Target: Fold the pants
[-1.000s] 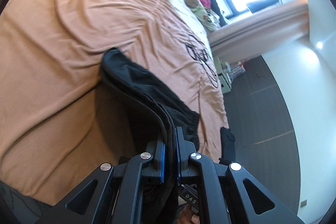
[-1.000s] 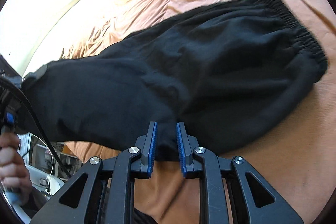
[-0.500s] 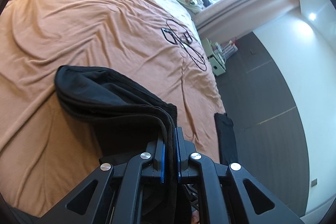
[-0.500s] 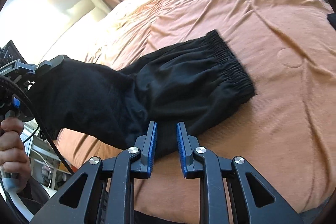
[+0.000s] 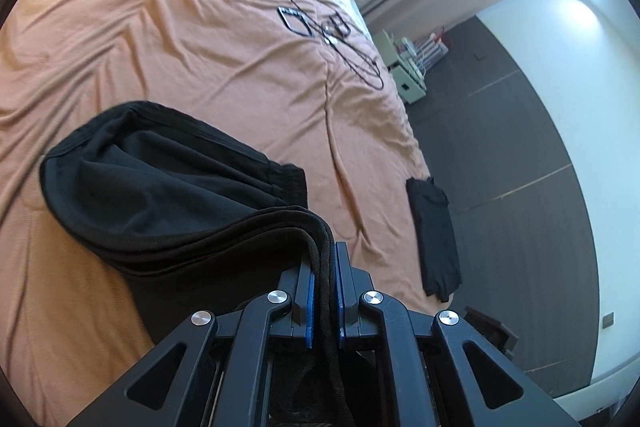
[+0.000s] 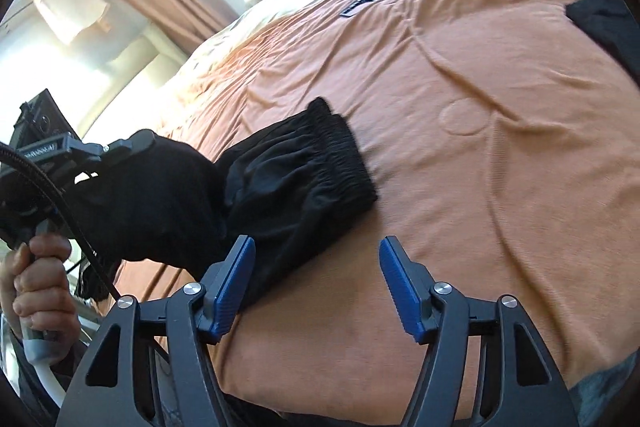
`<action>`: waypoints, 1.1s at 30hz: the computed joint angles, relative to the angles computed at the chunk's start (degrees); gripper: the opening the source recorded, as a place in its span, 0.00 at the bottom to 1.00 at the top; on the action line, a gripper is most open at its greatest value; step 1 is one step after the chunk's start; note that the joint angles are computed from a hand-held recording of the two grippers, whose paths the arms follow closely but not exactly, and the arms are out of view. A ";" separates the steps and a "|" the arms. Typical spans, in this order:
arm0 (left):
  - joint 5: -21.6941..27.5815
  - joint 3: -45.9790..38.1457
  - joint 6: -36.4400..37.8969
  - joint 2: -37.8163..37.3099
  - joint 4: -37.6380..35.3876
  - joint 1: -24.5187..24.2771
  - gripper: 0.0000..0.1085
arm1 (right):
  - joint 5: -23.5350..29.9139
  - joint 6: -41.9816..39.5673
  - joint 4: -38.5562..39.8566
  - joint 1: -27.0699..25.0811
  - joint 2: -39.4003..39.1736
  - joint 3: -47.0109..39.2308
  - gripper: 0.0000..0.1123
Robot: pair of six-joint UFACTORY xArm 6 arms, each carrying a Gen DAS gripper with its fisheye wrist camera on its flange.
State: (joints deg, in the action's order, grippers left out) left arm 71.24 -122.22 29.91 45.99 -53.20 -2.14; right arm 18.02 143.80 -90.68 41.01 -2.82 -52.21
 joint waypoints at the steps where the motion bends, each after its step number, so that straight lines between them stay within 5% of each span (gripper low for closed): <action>1: 0.08 -0.24 -0.15 0.28 0.35 -0.32 0.08 | -0.11 1.82 -1.37 -0.22 -0.80 0.92 0.56; 12: 1.94 -2.17 -2.72 4.47 4.60 -4.61 0.09 | -0.70 10.73 -7.91 -1.22 -6.59 7.23 0.56; 16: 6.53 -5.66 -4.82 7.30 4.21 -4.59 0.45 | -3.32 16.63 -14.99 -2.16 -6.56 6.74 0.56; 19: 6.44 -2.78 -3.03 5.39 2.83 -3.76 0.61 | -3.67 18.31 -16.82 -2.45 -5.90 6.15 0.58; 25: 4.91 3.03 0.15 0.90 0.13 -0.60 0.75 | -5.05 22.74 -22.18 -2.37 -2.59 2.17 0.68; 33: 2.25 2.66 -1.65 2.35 -0.36 4.36 0.77 | -8.56 33.61 -31.03 -3.85 4.03 -5.39 0.69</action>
State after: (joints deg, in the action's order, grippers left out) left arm 73.49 -119.56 28.26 48.33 -53.56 2.22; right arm 9.46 177.41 -121.71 37.16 1.21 -57.60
